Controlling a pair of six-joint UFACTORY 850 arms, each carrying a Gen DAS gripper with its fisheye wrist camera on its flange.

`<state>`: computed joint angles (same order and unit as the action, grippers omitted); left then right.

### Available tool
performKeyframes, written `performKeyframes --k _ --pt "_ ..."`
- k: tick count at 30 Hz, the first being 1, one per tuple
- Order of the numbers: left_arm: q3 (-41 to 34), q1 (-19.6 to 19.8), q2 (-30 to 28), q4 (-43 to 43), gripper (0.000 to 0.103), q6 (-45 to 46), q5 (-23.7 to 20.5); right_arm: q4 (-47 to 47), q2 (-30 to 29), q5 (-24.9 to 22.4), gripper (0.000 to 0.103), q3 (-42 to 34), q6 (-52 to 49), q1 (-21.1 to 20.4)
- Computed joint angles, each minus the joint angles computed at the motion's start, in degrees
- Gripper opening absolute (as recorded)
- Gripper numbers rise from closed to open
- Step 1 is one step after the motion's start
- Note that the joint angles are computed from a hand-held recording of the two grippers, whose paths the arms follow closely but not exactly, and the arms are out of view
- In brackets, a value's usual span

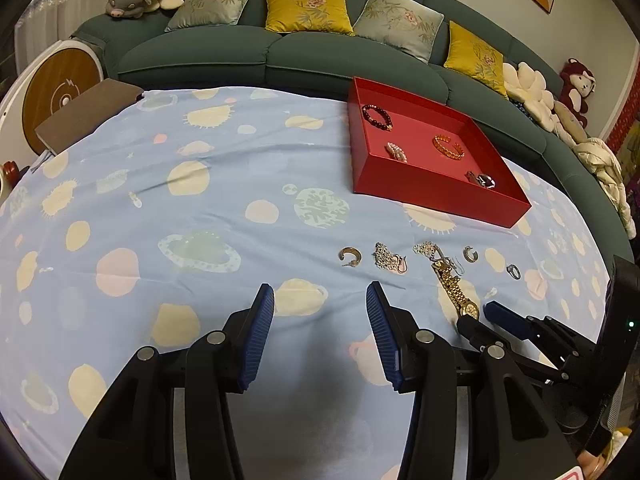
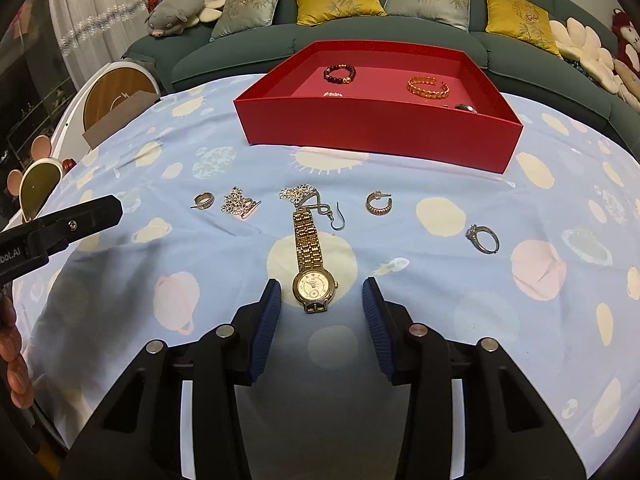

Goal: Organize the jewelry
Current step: 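Grasp the gold watch with the right tool while the left tool approaches the gold hoop earring, then grasp the gold hoop earring with the left tool while the right tool lifts the gold watch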

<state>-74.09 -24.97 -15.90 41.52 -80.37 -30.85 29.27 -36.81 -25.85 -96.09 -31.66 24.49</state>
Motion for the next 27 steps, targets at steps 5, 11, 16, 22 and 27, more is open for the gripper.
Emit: performKeyframes --k 5,11,16,22,27 --pt "0.36 0.06 0.22 0.01 0.046 0.22 0.04 -0.26 -0.23 0.82 0.033 -0.14 -0.55 0.32" --pt "0.22 0.21 -0.16 -0.33 0.046 0.85 0.28 -2.66 -0.1 1.97 0.023 0.17 0.38 0.85" --pt "-0.09 0.36 -0.63 -1.72 0.046 2.07 1.34 -0.94 0.26 1.54 0.023 0.51 -0.55 0.5" --pt "-1.21 0.45 -1.82 -3.61 0.046 3.79 2.88 3.45 2.01 0.76 0.023 1.57 -2.87 -0.7" --pt "-2.69 0.21 -3.37 -4.28 0.046 4.86 3.45 5.84 3.68 0.29 0.023 2.91 -4.22 -2.04"
